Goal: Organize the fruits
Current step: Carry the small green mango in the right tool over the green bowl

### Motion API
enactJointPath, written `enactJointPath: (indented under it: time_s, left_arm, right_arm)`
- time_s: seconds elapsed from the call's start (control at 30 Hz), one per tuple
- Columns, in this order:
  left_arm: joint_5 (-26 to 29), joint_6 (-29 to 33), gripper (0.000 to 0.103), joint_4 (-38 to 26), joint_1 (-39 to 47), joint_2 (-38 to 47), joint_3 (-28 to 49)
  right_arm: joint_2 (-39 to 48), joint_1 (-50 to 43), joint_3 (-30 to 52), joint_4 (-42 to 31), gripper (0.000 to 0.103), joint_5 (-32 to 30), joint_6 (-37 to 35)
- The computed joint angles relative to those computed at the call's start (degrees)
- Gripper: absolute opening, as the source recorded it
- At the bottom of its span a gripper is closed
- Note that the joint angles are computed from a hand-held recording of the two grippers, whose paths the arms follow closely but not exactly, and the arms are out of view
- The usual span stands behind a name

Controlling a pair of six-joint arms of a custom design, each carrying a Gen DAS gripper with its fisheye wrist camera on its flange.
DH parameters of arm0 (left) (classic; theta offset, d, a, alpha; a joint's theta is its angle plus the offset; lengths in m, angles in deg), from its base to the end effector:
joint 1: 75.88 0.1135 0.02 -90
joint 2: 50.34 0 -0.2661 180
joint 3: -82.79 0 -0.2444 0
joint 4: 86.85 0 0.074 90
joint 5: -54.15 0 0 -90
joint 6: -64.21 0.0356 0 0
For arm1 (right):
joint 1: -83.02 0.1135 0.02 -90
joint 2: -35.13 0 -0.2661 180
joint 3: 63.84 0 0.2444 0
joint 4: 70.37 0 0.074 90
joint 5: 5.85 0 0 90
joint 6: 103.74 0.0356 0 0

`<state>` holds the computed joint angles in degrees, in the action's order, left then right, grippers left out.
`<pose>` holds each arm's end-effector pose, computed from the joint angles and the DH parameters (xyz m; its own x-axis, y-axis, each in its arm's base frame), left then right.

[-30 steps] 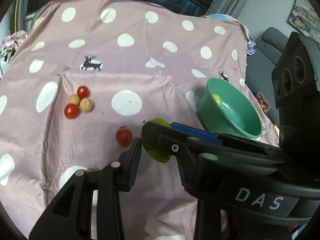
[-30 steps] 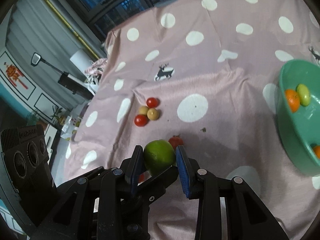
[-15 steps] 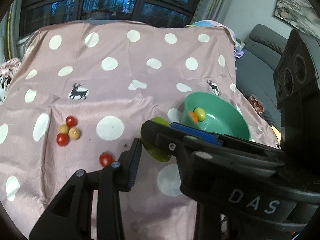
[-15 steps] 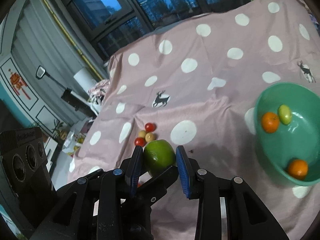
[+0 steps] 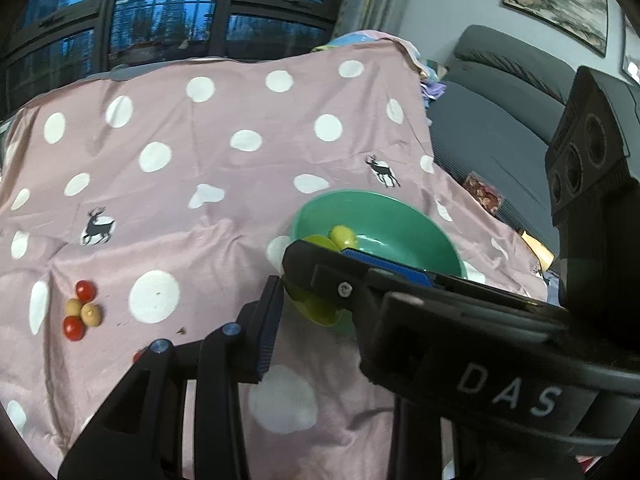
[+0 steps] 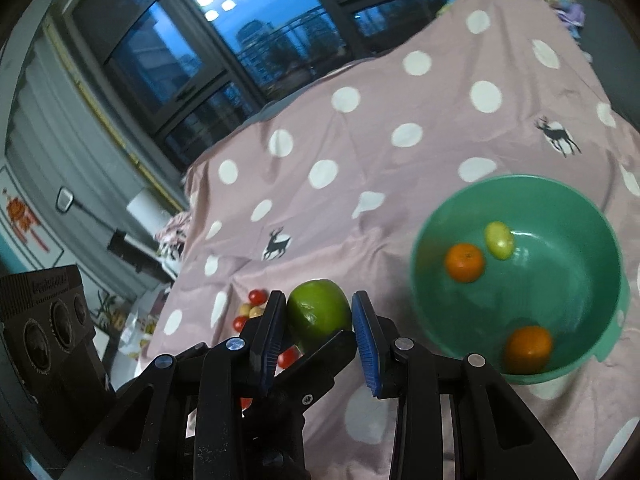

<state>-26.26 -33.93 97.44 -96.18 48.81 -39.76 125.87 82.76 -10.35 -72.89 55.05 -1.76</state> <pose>0.3088 -0.1206 0.1474 -0.6301 0.0842 -0.7720 0.3808 0.8999 -0.2127 0.2988 0.0160 0.1644 -0.7025 0.1846 -0.6873 -0.2290 0.8558 0.4639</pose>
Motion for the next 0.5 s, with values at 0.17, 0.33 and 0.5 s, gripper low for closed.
enactJointPath:
  time_s: [0.17,0.33,0.5]
  left_arm:
    - [-0.9,0.3,0.032,-0.2,-2.6,3.4,3.1]
    - [-1.3,0.8,0.032,-1.2,-4.9,6.9,6.9]
    - [-1.5,1.3,0.032,-1.9,-6.7,10.2,10.3]
  right_arm:
    - [1.4,-3.6,-0.2,1.4,0.037,-1.8,1.0]
    - [3.5,-7.4,0.4,1.6,0.037,-3.7,2.5]
    - [5.1,-10.4,0.6,2.4,0.037,-4.4,3.9]
